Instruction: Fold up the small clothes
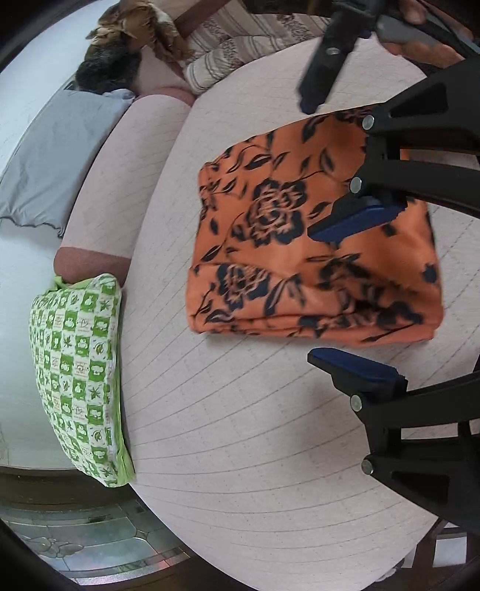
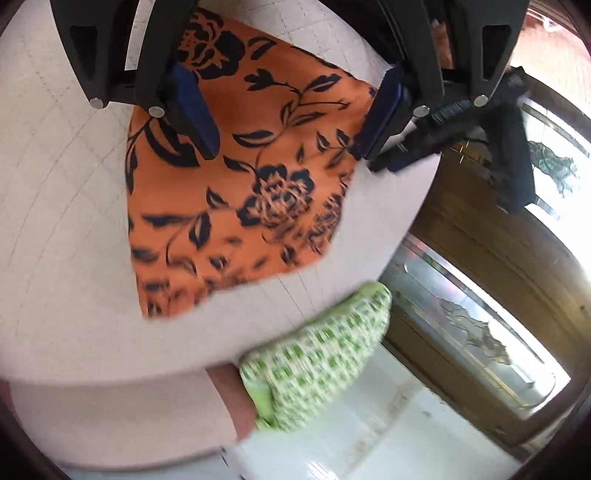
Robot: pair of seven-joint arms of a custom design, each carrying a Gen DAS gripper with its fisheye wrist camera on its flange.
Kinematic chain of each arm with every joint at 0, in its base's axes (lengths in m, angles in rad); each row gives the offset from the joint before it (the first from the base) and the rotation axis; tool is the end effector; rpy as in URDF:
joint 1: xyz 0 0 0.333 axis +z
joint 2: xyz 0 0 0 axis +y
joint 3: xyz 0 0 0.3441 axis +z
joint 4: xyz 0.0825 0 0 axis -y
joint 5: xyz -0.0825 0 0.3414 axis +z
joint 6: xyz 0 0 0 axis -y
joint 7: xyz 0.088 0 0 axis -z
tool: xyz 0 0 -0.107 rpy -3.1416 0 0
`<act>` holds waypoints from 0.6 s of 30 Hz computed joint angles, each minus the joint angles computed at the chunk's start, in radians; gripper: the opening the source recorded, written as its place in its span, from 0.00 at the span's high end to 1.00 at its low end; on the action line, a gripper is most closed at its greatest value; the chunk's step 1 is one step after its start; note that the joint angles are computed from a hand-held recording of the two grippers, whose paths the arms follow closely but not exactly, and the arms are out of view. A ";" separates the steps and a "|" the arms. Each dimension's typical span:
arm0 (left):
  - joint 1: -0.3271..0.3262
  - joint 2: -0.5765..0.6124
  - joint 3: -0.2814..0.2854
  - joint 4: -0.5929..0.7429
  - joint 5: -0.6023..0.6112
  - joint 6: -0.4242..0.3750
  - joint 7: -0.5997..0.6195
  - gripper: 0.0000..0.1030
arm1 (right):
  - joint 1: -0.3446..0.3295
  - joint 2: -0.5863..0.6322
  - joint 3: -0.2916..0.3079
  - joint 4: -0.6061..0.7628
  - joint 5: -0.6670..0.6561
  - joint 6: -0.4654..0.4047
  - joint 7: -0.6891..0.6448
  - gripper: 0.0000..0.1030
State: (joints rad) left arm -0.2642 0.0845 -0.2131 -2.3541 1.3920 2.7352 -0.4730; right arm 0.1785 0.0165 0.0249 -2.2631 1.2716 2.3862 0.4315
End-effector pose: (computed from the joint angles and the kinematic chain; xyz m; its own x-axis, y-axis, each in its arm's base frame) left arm 0.4148 -0.2562 0.3663 0.2735 -0.9531 0.1296 -0.7057 -0.2904 -0.6463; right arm 0.4920 0.1105 0.4240 0.4850 -0.6708 -0.5611 -0.8285 -0.1469 -0.5404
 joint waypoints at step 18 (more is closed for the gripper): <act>-0.040 -0.035 -0.031 -0.023 -0.109 -0.140 0.058 0.37 | -0.062 0.142 0.006 0.113 -0.037 -0.052 0.204 0.15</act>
State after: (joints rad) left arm -0.3042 0.0496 -0.2440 -2.3771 1.2826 2.5952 -0.4145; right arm 0.1167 0.1589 0.0306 -2.1498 1.2345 2.3341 0.6354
